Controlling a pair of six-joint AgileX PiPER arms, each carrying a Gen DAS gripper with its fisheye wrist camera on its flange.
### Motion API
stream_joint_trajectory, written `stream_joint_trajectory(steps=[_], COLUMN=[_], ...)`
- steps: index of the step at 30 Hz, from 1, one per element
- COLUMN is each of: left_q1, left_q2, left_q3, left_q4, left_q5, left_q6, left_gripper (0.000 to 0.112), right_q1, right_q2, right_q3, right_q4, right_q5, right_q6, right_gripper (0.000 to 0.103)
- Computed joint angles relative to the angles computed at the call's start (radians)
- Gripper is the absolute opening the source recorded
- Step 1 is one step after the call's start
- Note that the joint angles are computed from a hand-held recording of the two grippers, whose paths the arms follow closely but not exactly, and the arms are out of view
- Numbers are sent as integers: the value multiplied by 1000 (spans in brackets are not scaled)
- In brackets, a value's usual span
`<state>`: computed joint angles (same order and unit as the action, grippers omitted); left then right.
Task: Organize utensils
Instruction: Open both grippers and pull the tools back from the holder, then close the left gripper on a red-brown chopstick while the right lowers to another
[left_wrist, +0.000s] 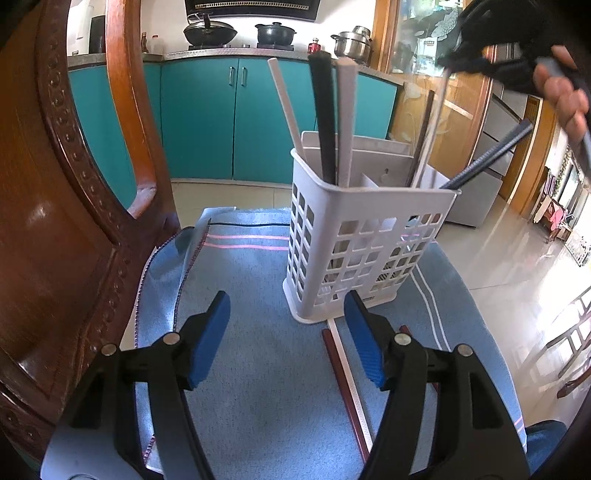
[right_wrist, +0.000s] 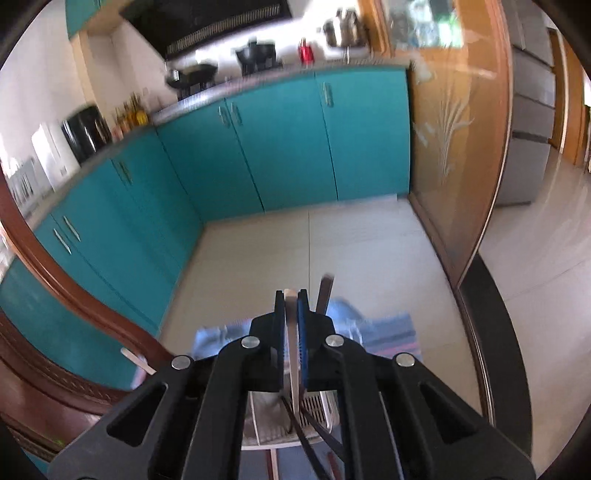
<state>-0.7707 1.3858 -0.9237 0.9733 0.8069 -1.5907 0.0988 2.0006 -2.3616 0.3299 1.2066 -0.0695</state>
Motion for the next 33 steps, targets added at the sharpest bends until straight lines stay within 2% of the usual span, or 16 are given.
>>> stream_joint_trajectory(steps=[3,5,9,12,13,15,17,20,22,24,27,29,31,33], left_q1=[2,6,15,21,24,31,46,68,77,77,63,37,11,-26], left_q2=[2,5,4,14,18,28,38,57,71,88,130,171,211,246], left_q3=[1,0,5,3,1,-4,-8,-7,-2,3,7,-9,-31,-54], left_q4=[-4,-12,-32,-40,-47,-67,-108,-182,-229,-268,-322,-322,-323,-280], left_q5=[-3,-3,-14,-17,-16,-21,-35,-72,-104,-131,-182,-172,-162,-120], left_q6=[4,10,24,36,42,61,95,157,201,230,264,263,265,231], left_gripper=[65,66,67,67,67,67,67,65,55,49,45,45,45,45], right_q1=[-35,-40,-57,-102,-122,-176,-250,-381,-464,-518,-501,-449,-382,-324], right_q2=[-104,-133,-152,-239,-264,-353,-451,-590,-624,-623,-516,-448,-397,-364], right_q3=[132,181,252,408,443,564,693,899,995,1085,1135,1163,1214,1240], right_q4=[55,71,91,158,192,305,452,643,718,705,555,441,383,340], right_q5=[-129,-151,-122,-220,-245,-313,-368,-423,-414,-414,-406,-432,-484,-504], right_q6=[-32,-61,-108,-188,-220,-318,-447,-633,-724,-757,-727,-693,-715,-723], right_gripper=[7,7,10,20,22,35,43,46,46,46,46,46,46,46])
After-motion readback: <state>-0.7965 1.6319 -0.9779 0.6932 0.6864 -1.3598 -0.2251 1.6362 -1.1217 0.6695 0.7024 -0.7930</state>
